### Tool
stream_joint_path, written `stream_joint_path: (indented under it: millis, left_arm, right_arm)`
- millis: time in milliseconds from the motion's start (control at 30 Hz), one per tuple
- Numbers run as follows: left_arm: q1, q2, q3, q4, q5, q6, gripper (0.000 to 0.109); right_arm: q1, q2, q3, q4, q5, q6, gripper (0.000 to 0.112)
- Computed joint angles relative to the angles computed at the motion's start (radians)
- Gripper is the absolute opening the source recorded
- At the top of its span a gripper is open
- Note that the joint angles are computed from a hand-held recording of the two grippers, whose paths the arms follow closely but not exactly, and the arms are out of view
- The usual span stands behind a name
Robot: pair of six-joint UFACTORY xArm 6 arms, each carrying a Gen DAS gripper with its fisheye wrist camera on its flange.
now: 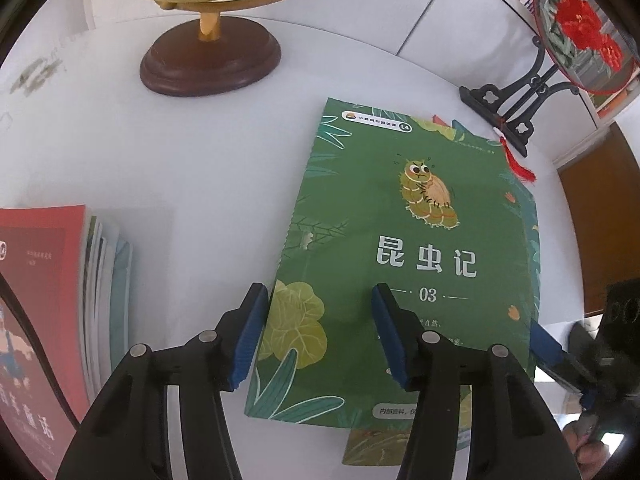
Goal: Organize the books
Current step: 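Close both tools on the edge of the caterpillar-cover book, then lift the caterpillar-cover book up off the pile with both tools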
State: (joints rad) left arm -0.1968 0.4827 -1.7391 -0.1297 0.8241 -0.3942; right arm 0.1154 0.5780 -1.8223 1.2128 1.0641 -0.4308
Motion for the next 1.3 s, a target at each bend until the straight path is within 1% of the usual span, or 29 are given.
stream_joint_path:
  millis: [33, 200, 233, 267, 300, 333, 367, 400, 433, 467, 500, 533, 567, 600, 633, 667, 700, 733, 767, 800, 867, 900, 933, 967, 1033, 1067, 1133, 1167, 1300]
  left_arm:
    - [0.000, 0.003, -0.005, 0.001, 0.004, 0.001, 0.051]
    - [0.000, 0.006, -0.007, 0.013, 0.001, 0.002, 0.052]
    - [0.000, 0.006, -0.006, 0.012, -0.001, 0.004, 0.052]
    - [-0.001, 0.007, -0.007, 0.014, -0.002, 0.004, 0.052]
    - [-0.001, 0.006, -0.006, 0.016, -0.003, 0.007, 0.052]
    - [0.000, 0.006, -0.006, 0.015, -0.003, 0.010, 0.052]
    - [0.001, 0.006, -0.006, 0.015, -0.002, 0.009, 0.052]
    - [0.002, 0.006, -0.005, 0.027, -0.002, -0.002, 0.052]
    - [0.002, 0.009, -0.010, 0.042, 0.001, -0.014, 0.052]
    - [0.002, 0.009, -0.012, 0.056, 0.005, -0.023, 0.051]
    - [0.005, 0.013, -0.020, 0.065, 0.014, -0.029, 0.051]
    - [0.008, 0.016, -0.027, 0.061, 0.023, -0.028, 0.051]
    - [0.011, 0.017, -0.030, 0.044, 0.027, -0.018, 0.051]
    - [0.015, 0.013, -0.024, -0.003, 0.023, 0.011, 0.051]
    - [0.018, 0.011, -0.019, -0.046, 0.019, 0.036, 0.050]
    - [0.017, 0.012, -0.022, -0.052, 0.024, 0.037, 0.050]
    - [0.012, 0.015, -0.030, -0.027, 0.035, 0.022, 0.050]
    - [0.010, 0.014, -0.030, -0.023, 0.037, 0.015, 0.050]
    - [0.012, 0.009, -0.022, -0.037, 0.034, 0.011, 0.050]
    - [0.015, -0.001, -0.006, -0.064, 0.025, 0.010, 0.049]
    - [0.022, -0.018, 0.024, -0.129, 0.010, 0.024, 0.049]
    - [0.024, -0.025, 0.037, -0.156, 0.003, 0.033, 0.049]
    - [0.027, -0.032, 0.049, -0.195, -0.003, 0.043, 0.049]
    - [0.029, -0.038, 0.060, -0.230, -0.009, 0.046, 0.049]
    - [0.026, -0.063, 0.104, -0.285, -0.055, 0.043, 0.047]
    - [0.022, -0.073, 0.119, -0.291, -0.073, 0.041, 0.042]
    - [0.011, -0.103, 0.156, -0.325, -0.120, 0.072, 0.041]
    - [0.007, -0.116, 0.170, -0.344, -0.136, 0.084, 0.037]
    - [-0.004, -0.148, 0.200, -0.520, -0.191, 0.156, 0.037]
  right_arm:
    - [-0.002, -0.007, 0.014, 0.001, -0.001, -0.004, 0.041]
    - [-0.022, 0.013, 0.006, 0.039, 0.055, 0.003, 0.042]
    - [-0.023, 0.017, -0.002, 0.045, 0.067, 0.000, 0.047]
    - [-0.023, 0.021, -0.008, 0.047, 0.075, 0.003, 0.062]
    - [-0.024, 0.028, -0.016, 0.051, 0.088, 0.013, 0.070]
    - [-0.024, 0.036, -0.021, 0.065, 0.102, 0.026, 0.077]
    - [-0.021, 0.033, -0.018, 0.064, 0.094, 0.026, 0.076]
    - [-0.013, 0.022, -0.009, 0.056, 0.070, 0.016, 0.075]
    - [-0.010, 0.016, -0.003, 0.045, 0.057, 0.018, 0.067]
    - [-0.006, 0.017, -0.008, 0.008, 0.048, 0.038, 0.053]
    - [-0.006, 0.020, -0.012, -0.016, 0.049, 0.045, 0.047]
    - [-0.012, 0.028, -0.021, -0.005, 0.069, 0.037, 0.036]
    - [-0.023, 0.039, -0.033, 0.031, 0.109, 0.018, 0.028]
    - [-0.038, 0.062, -0.062, 0.093, 0.192, -0.020, 0.026]
    - [-0.045, 0.078, -0.088, 0.115, 0.242, -0.034, 0.025]
    - [-0.039, 0.088, -0.117, 0.098, 0.265, -0.039, 0.025]
    - [-0.029, 0.088, -0.137, 0.039, 0.246, -0.025, 0.029]
    - [-0.016, 0.082, -0.136, -0.013, 0.202, -0.004, 0.029]
    - [-0.014, 0.078, -0.128, -0.024, 0.179, 0.009, 0.029]
    - [-0.011, 0.066, -0.109, -0.038, 0.149, 0.019, 0.028]
    - [-0.001, 0.047, -0.088, -0.149, 0.096, 0.088, 0.020]
    - [-0.001, 0.047, -0.089, -0.183, 0.090, 0.114, 0.018]
    - [-0.004, 0.042, -0.081, -0.194, 0.084, 0.124, 0.011]
    - [-0.006, 0.037, -0.073, -0.201, 0.079, 0.124, 0.007]
    - [-0.005, 0.021, -0.058, -0.243, 0.063, 0.122, 0.007]
    - [-0.008, 0.011, -0.047, -0.255, 0.058, 0.116, 0.007]
    - [-0.008, -0.006, -0.036, -0.298, 0.041, 0.113, 0.007]
    - [-0.004, -0.012, -0.035, -0.328, 0.029, 0.113, 0.007]
    - [0.000, -0.023, -0.044, -0.414, 0.013, 0.114, 0.007]
